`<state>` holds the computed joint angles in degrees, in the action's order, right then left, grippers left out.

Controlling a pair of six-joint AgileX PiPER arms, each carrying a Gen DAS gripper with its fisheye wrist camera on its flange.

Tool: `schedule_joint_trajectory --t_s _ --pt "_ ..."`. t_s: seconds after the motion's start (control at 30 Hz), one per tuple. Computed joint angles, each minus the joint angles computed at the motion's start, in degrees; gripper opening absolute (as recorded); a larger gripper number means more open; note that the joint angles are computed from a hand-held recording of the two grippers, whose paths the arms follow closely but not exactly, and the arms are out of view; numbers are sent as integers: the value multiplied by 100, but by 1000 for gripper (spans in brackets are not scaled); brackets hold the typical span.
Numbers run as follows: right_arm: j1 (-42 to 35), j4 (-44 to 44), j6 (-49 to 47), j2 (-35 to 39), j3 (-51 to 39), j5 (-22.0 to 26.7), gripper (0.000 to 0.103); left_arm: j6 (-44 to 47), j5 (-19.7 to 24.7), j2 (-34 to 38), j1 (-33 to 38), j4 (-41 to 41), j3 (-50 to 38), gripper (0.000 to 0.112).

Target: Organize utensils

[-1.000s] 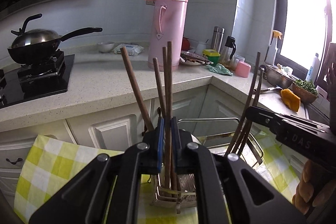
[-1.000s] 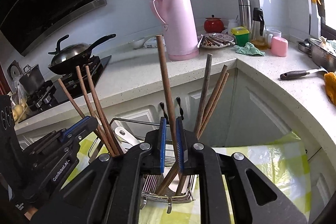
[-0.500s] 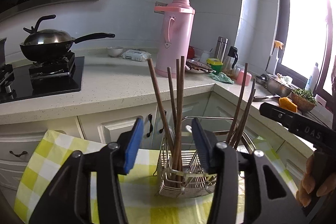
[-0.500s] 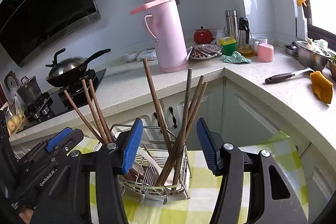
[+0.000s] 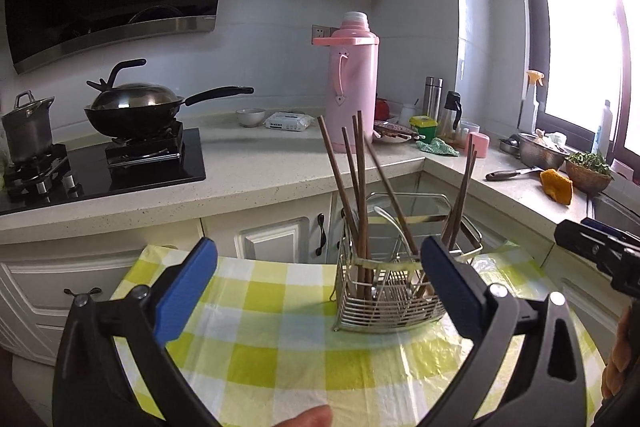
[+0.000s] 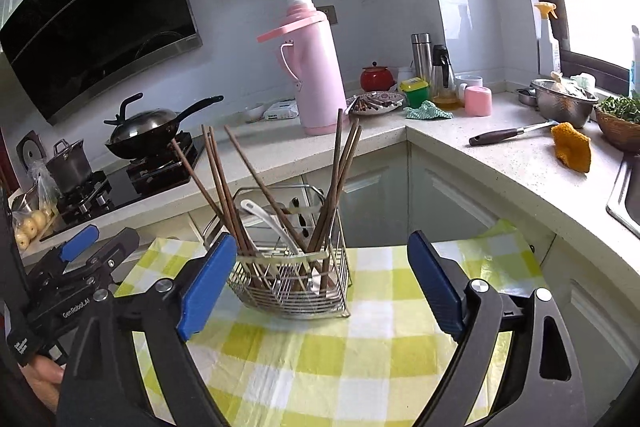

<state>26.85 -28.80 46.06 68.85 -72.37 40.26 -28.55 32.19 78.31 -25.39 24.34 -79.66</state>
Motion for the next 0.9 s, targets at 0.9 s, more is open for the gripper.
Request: schedule_joint_trajectory --t_s 0.9 --pt "1849 -2136 2215 -633 1396 859 85 689 -44 -1083 -93 -639 1363 99"
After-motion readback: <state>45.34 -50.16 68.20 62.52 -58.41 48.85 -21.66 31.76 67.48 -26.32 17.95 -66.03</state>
